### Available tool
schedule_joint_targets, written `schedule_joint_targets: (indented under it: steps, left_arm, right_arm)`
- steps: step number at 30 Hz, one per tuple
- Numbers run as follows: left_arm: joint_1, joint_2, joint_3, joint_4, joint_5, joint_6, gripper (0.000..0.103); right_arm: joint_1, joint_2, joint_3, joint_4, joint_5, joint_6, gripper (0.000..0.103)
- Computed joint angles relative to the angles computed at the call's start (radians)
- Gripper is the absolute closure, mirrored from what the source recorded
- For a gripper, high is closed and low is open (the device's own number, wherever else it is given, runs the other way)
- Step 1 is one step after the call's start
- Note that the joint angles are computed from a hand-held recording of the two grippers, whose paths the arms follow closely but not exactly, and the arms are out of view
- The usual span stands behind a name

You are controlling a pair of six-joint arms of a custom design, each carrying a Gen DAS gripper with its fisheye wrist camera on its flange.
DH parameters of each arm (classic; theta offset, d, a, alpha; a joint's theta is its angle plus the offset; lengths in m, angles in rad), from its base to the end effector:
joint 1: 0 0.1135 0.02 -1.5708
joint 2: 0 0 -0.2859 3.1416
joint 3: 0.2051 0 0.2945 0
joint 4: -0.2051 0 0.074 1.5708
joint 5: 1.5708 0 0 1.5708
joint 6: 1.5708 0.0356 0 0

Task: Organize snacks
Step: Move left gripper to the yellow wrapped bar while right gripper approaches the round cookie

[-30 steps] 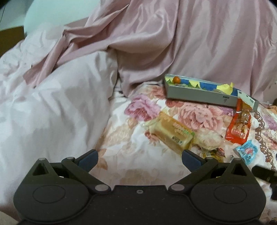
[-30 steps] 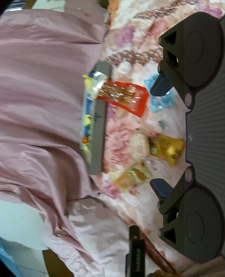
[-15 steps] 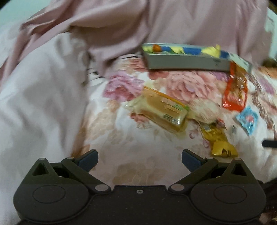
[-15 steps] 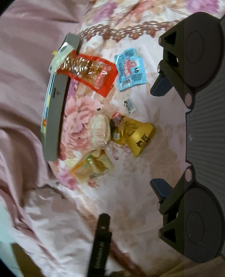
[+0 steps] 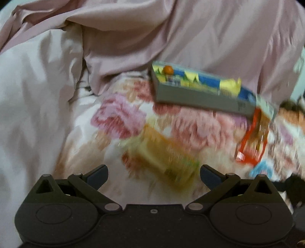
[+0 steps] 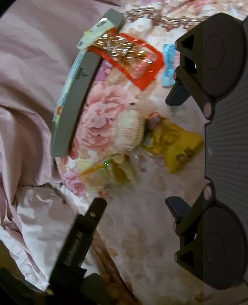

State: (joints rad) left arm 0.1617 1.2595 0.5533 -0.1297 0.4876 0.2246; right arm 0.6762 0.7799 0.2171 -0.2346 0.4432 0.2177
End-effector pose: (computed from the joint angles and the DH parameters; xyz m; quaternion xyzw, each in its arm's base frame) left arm 0.2607 0.0256 0.1659 0.1152 0.9025 -0.1542 0.3854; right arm 0.1396 0.0924 0.1355 -0.1246 0.8987 -0.0245 0.4198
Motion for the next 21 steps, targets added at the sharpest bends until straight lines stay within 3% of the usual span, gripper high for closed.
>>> schedule_joint_targets:
  steps: [5,10,13,18,21]
  left_arm:
    - [-0.050,0.109,0.043,0.106,0.010,-0.137,0.001]
    - [-0.081,0.204,0.094,0.118,0.021,-0.196,0.001]
    - [-0.096,0.252,0.129,0.099,0.021,-0.211,0.001]
    - [-0.111,0.334,0.187,0.058,0.003,-0.234,0.001]
    - [-0.112,0.382,0.222,0.023,-0.011,-0.245,0.001]
  right_arm:
    - [-0.123,0.169,-0.001,0.249,-0.018,-0.180,0.000]
    - [-0.226,0.281,0.021,0.362,-0.107,-0.259,0.000]
    - [-0.251,0.332,0.029,0.429,-0.147,-0.302,0.000]
    - [-0.216,0.513,0.081,0.539,-0.056,-0.371,0.000]
    - [-0.224,0.571,0.087,0.584,-0.071,-0.385,0.000]
